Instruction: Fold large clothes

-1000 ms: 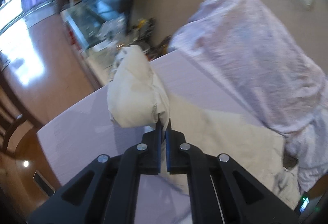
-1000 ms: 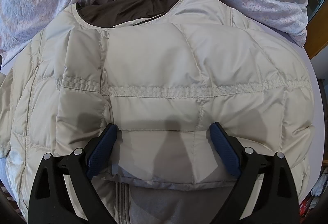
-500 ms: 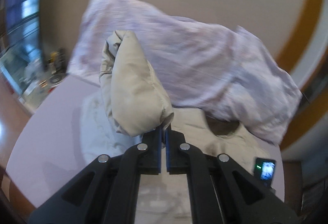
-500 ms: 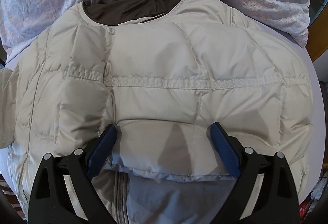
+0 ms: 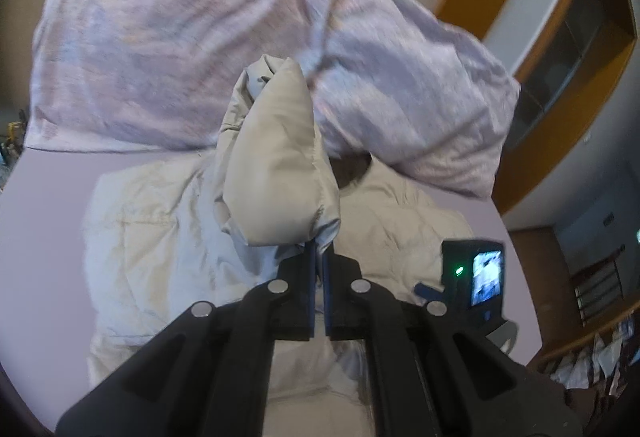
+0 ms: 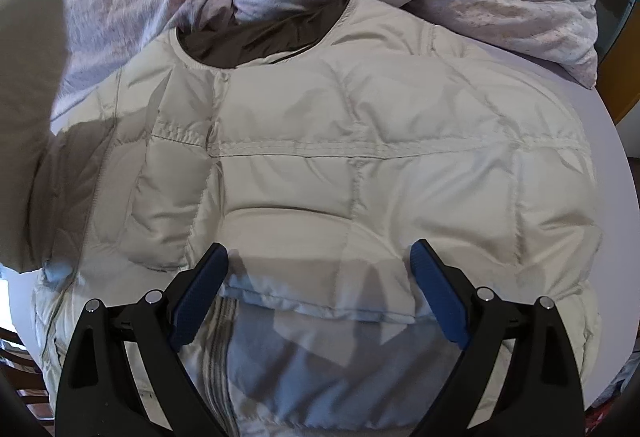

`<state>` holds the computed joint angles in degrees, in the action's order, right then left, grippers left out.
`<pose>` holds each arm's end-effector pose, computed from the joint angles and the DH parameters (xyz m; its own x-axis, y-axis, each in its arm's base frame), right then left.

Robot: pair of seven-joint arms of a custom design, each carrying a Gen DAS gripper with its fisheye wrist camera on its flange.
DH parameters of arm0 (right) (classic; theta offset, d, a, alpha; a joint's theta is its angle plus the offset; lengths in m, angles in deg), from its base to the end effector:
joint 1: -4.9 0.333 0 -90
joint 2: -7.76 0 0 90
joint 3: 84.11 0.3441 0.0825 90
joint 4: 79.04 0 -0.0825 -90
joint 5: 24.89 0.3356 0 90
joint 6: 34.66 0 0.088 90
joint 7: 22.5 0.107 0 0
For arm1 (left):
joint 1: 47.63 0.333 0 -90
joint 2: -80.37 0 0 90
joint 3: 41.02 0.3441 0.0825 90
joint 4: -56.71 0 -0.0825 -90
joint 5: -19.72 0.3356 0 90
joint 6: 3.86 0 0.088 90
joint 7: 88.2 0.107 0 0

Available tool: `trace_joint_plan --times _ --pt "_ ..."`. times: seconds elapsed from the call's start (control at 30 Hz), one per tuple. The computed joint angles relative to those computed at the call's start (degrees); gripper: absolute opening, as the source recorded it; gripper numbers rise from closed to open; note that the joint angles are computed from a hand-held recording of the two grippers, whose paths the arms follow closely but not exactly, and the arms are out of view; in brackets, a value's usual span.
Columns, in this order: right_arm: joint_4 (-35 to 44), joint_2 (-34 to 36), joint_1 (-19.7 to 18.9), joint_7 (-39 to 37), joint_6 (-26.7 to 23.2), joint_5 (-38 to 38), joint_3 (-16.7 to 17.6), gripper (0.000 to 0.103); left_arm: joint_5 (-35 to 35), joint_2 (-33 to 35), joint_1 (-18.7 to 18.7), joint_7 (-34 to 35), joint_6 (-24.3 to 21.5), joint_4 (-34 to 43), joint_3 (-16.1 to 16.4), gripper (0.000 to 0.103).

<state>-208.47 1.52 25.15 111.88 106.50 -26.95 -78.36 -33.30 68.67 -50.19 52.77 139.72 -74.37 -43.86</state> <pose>0.4374 0.2150 0.4944 -0.2632 -0.9467 -0.1856 -0.9196 0.3044 -0.2482 0.4650 -0.0396 0.5298 -0.4201 -0.8461 0.3282 -0.7701 0.1410 -0.6221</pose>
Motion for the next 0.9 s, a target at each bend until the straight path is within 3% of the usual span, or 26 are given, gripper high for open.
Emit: trace_joint_plan --times 0.47,0.7,0.8,0.87,0.9 --pt "-7.9 -8.2 -2.5 1.3 1.2 -0.4 -1.7 0.093 6.1 4.4 -5.1 -5.4 1.4 -1.6 -5.4 0.003" --pt "-10.2 -11.1 -4.2 3.8 0.8 -3.2 -2.2 0.093 11.8 8.1 -6.1 -10.3 2.0 -1.5 -6.6 0.006" --pt "-10.9 -11.7 -4.7 4.2 1.3 -3.2 -2.7 0.093 11.7 8.2 -5.6 -9.9 0.0 -1.5 -6.0 0.024" --pt "-11.1 -11.8 -4.8 4.1 2.0 -2.9 -2.9 0.093 10.9 7.6 -5.2 -9.2 -0.7 -1.7 -5.7 0.050" --pt "-10.9 -11.7 -4.8 4.0 2.5 -3.0 -2.9 0.093 10.3 7.1 -5.0 -8.5 -1.1 -1.9 -5.4 0.053"
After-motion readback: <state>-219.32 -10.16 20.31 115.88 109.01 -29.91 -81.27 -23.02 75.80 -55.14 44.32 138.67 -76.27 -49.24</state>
